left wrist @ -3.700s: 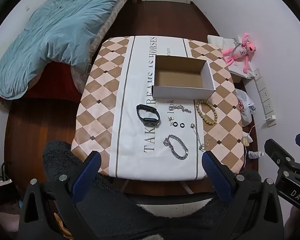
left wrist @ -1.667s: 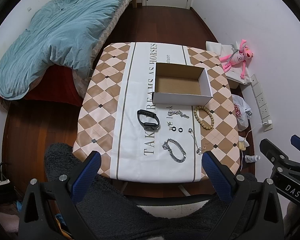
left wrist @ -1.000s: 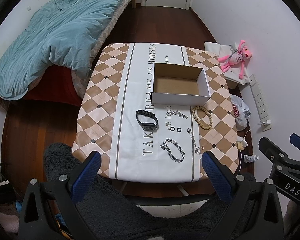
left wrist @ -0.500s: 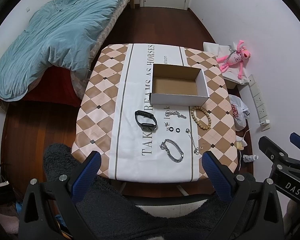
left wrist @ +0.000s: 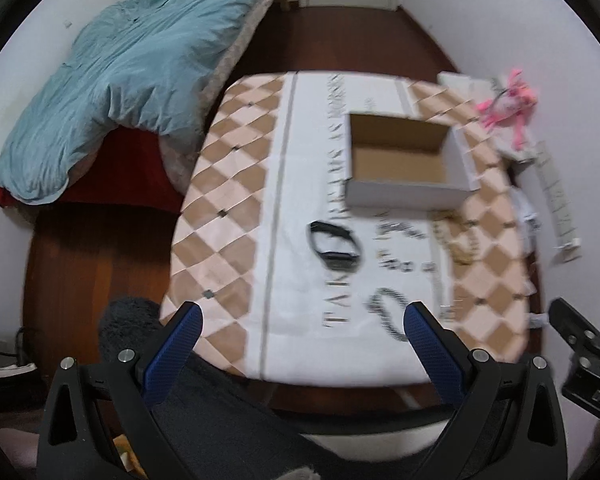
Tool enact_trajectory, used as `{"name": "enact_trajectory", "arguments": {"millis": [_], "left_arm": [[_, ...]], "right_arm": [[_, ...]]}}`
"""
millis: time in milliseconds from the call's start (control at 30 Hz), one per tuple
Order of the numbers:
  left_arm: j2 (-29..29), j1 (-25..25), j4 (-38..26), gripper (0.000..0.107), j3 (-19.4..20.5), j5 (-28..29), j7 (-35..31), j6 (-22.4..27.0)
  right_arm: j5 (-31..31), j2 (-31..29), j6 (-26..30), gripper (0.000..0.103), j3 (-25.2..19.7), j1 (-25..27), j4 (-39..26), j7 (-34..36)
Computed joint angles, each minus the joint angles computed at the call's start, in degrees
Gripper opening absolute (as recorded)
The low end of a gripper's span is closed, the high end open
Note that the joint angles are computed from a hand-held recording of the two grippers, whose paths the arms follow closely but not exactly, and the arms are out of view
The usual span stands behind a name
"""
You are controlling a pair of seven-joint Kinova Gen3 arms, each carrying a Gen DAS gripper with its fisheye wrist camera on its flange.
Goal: Organize jewelry
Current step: 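Lower the right tool onto the thick silver chain bracelet and close it, then grasp the black smartwatch with the left tool while the right tool lifts the chain bracelet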
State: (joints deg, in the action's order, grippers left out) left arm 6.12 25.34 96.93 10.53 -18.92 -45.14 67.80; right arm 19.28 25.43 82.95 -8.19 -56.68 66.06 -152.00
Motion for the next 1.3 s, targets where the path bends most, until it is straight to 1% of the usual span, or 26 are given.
{"name": "enact_trajectory", "arguments": {"millis": [33, 67, 100, 133, 200, 233, 267, 333, 367, 433, 600, 767, 900, 967, 1000, 1033, 1067, 1100, 1133, 1167, 1233, 1300], "left_arm": [[0.8, -0.5, 1.0, 0.103, -0.4, 0.1, -0.2, -1.0], [1.5, -0.8, 2.0, 0.103, -0.7, -0.1, -0.3, -2.0], [2.5, -1.1, 2.8, 0.103, -1.1, -0.2, -0.5, -2.5], [3.5, -1.5, 3.1, 0.103, -1.4, 0.3, -1.0, -3.0], [5.6, -1.7, 4.0, 0.103, -2.1, 0.4, -1.2, -4.2], [6.7, -1.9, 4.3, 0.103, -2.4, 0.7, -1.6, -4.6], [7.4, -2.3, 5.1, 0.103, -2.7, 1.3, -2.2, -5.7], [9.0, -2.2, 6.1, 0.103, -3.5, 1.1, -2.3, -6.5], [9.4, -2.4, 6.7, 0.103, -3.7, 1.3, -2.6, -7.1], [9.7, -2.6, 8.4, 0.103, -4.4, 1.3, -2.9, -8.2], [11.1, -3.4, 10.6, 0.103, -5.2, 2.5, -3.4, -10.1], [12.2, -3.6, 11.7, 0.103, -5.7, 2.9, -3.4, -11.2], [12.5, -4.0, 13.0, 0.103, -6.0, 3.4, -3.4, -12.6], [12.5, -4.2, 13.9, 0.103, -6.2, 3.6, -3.4, -13.5], [12.2, -4.2, 14.3, 0.103, -6.2, 3.6, -3.4, -13.7], [12.1, -4.3, 15.1, 0.103, -6.3, 3.5, -3.3, -14.5], [12.0, -4.2, 15.7, 0.103, -6.3, 3.4, -3.2, -15.0], [12.0, -4.2, 16.1, 0.103, -6.3, 3.2, -3.1, -15.4], [12.2, -4.3, 15.9, 0.103, -6.3, 3.2, -3.3, -15.5], [12.3, -4.5, 16.0, 0.103, -6.3, 3.2, -3.5, -15.8], [11.9, -3.8, 14.8, 0.103, -6.2, 3.6, -3.3, -14.3], [11.5, -3.7, 14.5, 0.103, -5.9, 3.5, -3.0, -14.0]], "right_arm": [[-1.3, 0.7, -1.2, 0.102, 0.1, 0.8, 0.3, 0.9], [-2.9, 1.8, -3.4, 0.101, -0.8, 2.4, 1.2, 1.9], [-3.8, 2.6, -5.0, 0.096, -1.4, 3.3, 2.0, 2.5], [-4.6, 3.4, -5.7, 0.091, -0.9, 3.4, 2.0, 3.3], [-5.9, 6.5, -8.7, 0.086, -1.5, 3.7, 2.8, 4.5], [-6.6, 7.7, -9.7, 0.082, -0.9, 3.2, 2.9, 4.9], [-7.3, 9.2, -9.8, 0.081, -0.9, 3.3, 2.3, 5.9], [-8.8, 11.8, -10.5, 0.077, -0.7, 3.3, 1.5, 7.1], [-9.2, 13.1, -11.4, 0.076, -0.5, 2.8, 1.3, 7.3], [-10.4, 15.2, -11.2, 0.074, -0.2, 2.6, 0.1, 8.1], [-13.2, 17.9, -13.2, 0.069, 0.2, 2.7, -0.5, 8.7], [-12.3, 18.8, -12.7, 0.068, 1.5, 1.3, -1.5, 8.5], [-11.3, 18.2, -13.9, 0.065, 1.8, 0.7, -0.3, 8.6], [-10.2, 17.8, -14.2, 0.059, 2.3, -0.4, -0.3, 8.0], [-9.2, 17.8, -13.9, 0.045, 2.7, -1.7, -0.4, 6.9], [-8.2, 18.3, -12.8, 0.023, 3.1, -2.5, -1.3, 6.3], [-7.9, 18.5, -11.8, 0.015, 4.2, -3.4, -1.6, 6.4], [-7.5, 18.6, -11.7, 0.009, 4.2, -3.7, -1.8, 6.0], [-6.8, 18.4, -12.5, 0.008, 3.1, -3.2, -1.1, 5.2], [-7.1, 18.3, -13.0, 0.007, 3.1, -3.0, -0.7, 5.4], [-7.2, 17.9, -13.6, 0.007, 2.8, -3.0, -0.1, 4.8], [-7.3, 17.4, -13.9, 0.007, 2.7, -2.9, 0.4, 4.1]]}}
